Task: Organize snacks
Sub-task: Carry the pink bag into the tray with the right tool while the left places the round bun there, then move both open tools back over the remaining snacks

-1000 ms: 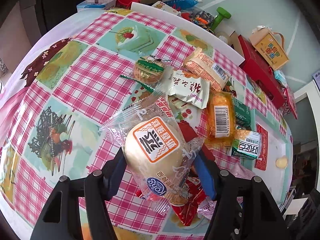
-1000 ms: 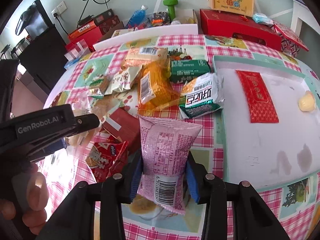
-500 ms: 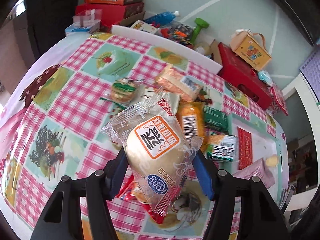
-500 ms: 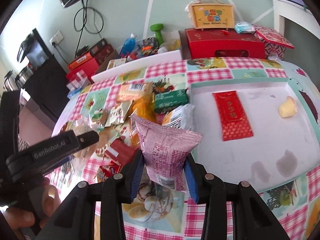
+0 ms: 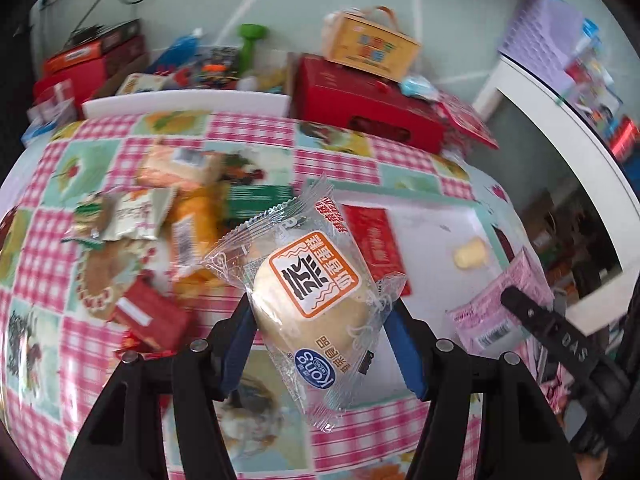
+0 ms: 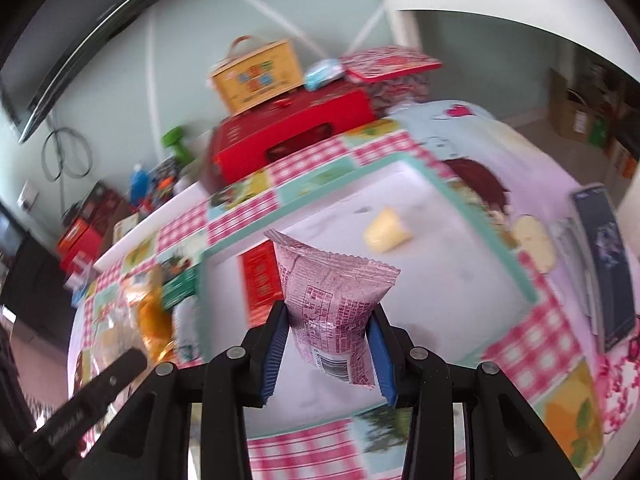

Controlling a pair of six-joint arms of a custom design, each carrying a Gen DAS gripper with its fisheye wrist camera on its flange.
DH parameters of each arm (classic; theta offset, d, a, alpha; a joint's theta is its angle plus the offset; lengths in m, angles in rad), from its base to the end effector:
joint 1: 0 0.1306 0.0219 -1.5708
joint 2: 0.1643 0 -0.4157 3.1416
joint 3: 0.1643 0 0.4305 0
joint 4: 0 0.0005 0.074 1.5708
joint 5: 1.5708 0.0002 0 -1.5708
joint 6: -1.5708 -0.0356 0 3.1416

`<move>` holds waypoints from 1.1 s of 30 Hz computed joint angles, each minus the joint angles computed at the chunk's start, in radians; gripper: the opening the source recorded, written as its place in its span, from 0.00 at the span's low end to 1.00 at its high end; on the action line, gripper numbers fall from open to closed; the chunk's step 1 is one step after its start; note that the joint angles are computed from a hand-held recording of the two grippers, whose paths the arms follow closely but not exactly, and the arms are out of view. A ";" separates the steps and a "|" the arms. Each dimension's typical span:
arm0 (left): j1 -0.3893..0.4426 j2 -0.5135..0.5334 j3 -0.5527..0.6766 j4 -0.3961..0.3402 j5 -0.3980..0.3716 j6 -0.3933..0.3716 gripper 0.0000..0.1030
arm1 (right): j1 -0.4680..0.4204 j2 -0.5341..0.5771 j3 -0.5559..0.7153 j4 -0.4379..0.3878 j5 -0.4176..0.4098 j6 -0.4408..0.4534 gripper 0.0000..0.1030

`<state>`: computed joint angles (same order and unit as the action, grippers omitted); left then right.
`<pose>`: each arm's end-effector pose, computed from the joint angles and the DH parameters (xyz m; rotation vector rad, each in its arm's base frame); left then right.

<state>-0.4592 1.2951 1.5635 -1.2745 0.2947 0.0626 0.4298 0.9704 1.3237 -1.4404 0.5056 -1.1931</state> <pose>0.3972 -0.2085 0.5665 0.6253 2.5404 -0.5704 0.2791 0.1084 0.5632 1.0582 2.2172 0.0026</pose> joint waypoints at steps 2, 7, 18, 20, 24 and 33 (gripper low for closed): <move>-0.036 -0.002 -0.006 0.011 -0.003 -0.016 0.63 | -0.026 -0.025 -0.013 -0.036 0.011 -0.034 0.40; -0.108 -0.008 -0.023 0.061 -0.026 -0.041 0.63 | -0.083 -0.064 -0.039 -0.092 0.022 -0.066 0.40; -0.167 0.020 -0.047 0.081 -0.059 -0.080 0.75 | -0.170 -0.099 -0.119 -0.005 -0.051 -0.042 0.68; -0.164 0.021 -0.045 0.079 -0.061 -0.077 0.80 | -0.173 -0.098 -0.121 -0.008 -0.057 -0.049 0.68; -0.144 0.028 -0.041 0.072 -0.066 -0.042 0.92 | -0.182 -0.094 -0.130 -0.008 -0.081 -0.049 0.89; -0.103 0.020 -0.057 0.123 -0.180 -0.009 0.95 | -0.150 -0.049 -0.109 -0.006 -0.062 0.028 1.00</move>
